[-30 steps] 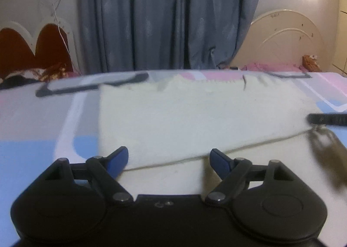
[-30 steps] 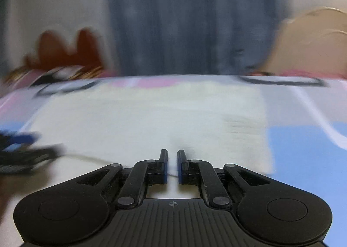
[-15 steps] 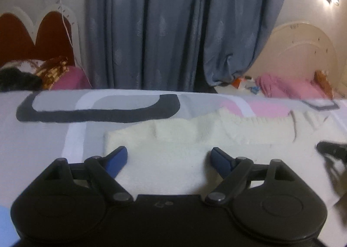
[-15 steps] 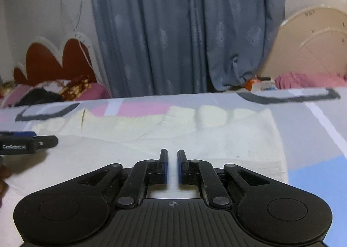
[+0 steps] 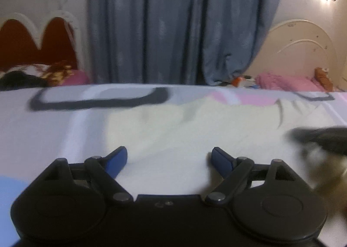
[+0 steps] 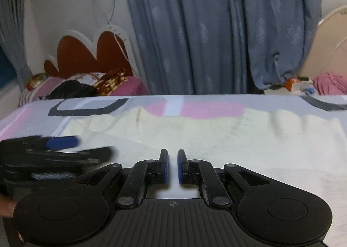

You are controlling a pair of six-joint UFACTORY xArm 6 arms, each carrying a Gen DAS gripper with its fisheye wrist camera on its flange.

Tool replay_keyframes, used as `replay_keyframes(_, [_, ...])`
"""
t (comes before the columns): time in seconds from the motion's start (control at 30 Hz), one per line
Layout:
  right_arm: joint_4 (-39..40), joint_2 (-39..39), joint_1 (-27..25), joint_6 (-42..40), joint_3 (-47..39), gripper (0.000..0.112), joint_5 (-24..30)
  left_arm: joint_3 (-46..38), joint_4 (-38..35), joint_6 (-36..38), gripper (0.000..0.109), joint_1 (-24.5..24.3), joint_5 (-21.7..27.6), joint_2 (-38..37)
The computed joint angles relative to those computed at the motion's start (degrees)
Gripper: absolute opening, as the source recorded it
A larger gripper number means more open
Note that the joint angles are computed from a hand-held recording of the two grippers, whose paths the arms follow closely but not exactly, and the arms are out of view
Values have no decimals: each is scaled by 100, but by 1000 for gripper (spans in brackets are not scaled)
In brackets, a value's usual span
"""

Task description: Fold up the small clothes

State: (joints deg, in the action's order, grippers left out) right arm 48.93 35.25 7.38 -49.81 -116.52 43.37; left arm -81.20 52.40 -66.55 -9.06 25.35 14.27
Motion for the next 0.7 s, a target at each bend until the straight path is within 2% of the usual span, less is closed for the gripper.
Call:
replay_keyframes(0.07, [-157, -330, -198, -130, 601, 6, -601, 442, -26, -274, 88, 99, -88, -314])
replay_keyframes(0.1, [-190, -365, -300, 87, 717, 6, -802, 526, -34, -436, 87, 165, -254, -359])
replay_keyframes(0.13, [-239, -281, -365, 435, 600, 5, -764, 443, -50, -448, 87, 151, -181, -306])
replay_keyframes(0.17, [-304, -224, -385, 738, 478, 6, -652, 309, -2, -473, 87, 109, -10, -238])
replay_keyframes(0.23, [-633, -273, -271, 1039, 502, 6, -820, 180, 412, -890, 75, -122, 542, -296])
replay_keyframes(0.27, [-603, -383, -241, 1018, 617, 6, -885, 210, 658, -1103, 76, -247, 712, -391])
replay_keyframes(0.33, [-31, -723, -253, 499, 992, 6, -852, 328, 1009, -1405, 82, -417, 601, -545])
replay_keyframes(0.43, [383, -1153, -230, -184, 1501, 9, -502, 140, 990, -1084, 84, -670, 564, -378])
replay_keyframes(0.5, [462, -1427, -190, -492, 1874, 31, -312, -40, 700, -712, 84, -756, 559, -155])
replay_keyframes(0.53, [609, -1579, -153, -829, 2119, 51, -351, -64, 552, -578, 84, -781, 589, -96])
replay_keyframes(0.57, [662, -1678, -132, -1135, 2280, 55, -385, -61, 475, -496, 84, -787, 618, -64])
replay_keyframes(0.63, [641, -1829, -123, -1425, 2558, 54, -674, 162, 524, -622, 86, -726, 538, -216])
replay_keyframes(0.7, [435, -1704, -278, -1110, 2475, 36, -850, 410, 573, -769, 86, -640, 508, -418])
